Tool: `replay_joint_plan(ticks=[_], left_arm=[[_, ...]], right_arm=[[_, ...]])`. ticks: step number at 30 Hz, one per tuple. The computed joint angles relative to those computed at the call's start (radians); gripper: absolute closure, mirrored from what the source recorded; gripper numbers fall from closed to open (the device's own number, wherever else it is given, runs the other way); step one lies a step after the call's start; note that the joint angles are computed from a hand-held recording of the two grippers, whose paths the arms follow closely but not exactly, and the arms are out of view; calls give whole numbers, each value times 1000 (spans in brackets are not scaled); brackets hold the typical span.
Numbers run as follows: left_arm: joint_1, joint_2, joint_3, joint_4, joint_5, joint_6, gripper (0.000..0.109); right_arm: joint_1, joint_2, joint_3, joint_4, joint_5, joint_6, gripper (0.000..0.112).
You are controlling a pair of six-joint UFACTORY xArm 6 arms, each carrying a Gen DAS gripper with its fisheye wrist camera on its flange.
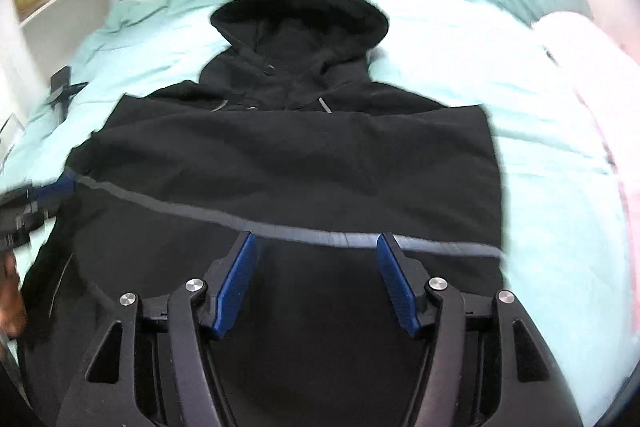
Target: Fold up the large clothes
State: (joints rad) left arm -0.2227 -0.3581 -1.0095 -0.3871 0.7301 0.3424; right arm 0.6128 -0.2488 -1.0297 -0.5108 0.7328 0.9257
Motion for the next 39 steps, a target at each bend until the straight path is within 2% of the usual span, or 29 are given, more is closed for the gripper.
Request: replay_joint_plan(ticks=[3, 4, 6, 7, 8, 10, 12, 14, 16, 20, 22, 24, 27, 28, 30, 34, 39], left_arm=[[1, -32, 16, 0, 1, -23, 55], [-1, -18, 14, 29, 8, -59, 55], [-17, 42, 10, 150, -3, -163, 54], [-6, 79, 10, 159, 11, -172, 54], [4, 98, 16, 126, 14, -166, 54], [21, 100, 37, 28, -29, -112, 54], [10, 107, 36, 64, -53, -130, 54], [-6, 86, 74, 91, -111, -133, 54], [-13, 57, 117, 73, -161, -109, 54], [-5, 45, 130, 3, -172, -72, 54], [-4, 57, 108, 31, -143, -92, 54], [-1, 74, 60, 83, -72, -126, 54], [10, 117, -82, 134, 124, -167, 54], [20, 129, -138, 128, 192, -169, 54], [44, 138, -238, 113, 292, -163, 54], [70, 196, -468, 131, 405, -168, 53], [76, 378, -802, 129, 465, -212, 53]], right_arm=[[42, -87, 49, -60, 118, 42, 48], [48, -92, 55, -74, 171, 55, 48], [15, -82, 74, -24, 188, 9, 48], [-6, -87, 112, 19, 150, -29, 49], [-26, -111, 175, 34, 69, -38, 48], [-36, -139, 225, 6, 3, 2, 48], [-16, -143, 225, -52, 21, 54, 47], [14, -153, 241, -139, 33, 112, 47], [31, -207, 298, -196, 19, 170, 46], [-1, -232, 332, -164, -41, 175, 46], [-15, -203, 300, -118, -23, 129, 46], [-11, -144, 218, -35, 48, 47, 46], [-35, -79, 88, 137, 177, -109, 46], [-50, -68, 31, 217, 245, -159, 46], [-79, -73, -40, 307, 311, -208, 46], [-122, -67, -199, 310, 379, -210, 46], [-182, 68, -481, 299, 407, -269, 46]])
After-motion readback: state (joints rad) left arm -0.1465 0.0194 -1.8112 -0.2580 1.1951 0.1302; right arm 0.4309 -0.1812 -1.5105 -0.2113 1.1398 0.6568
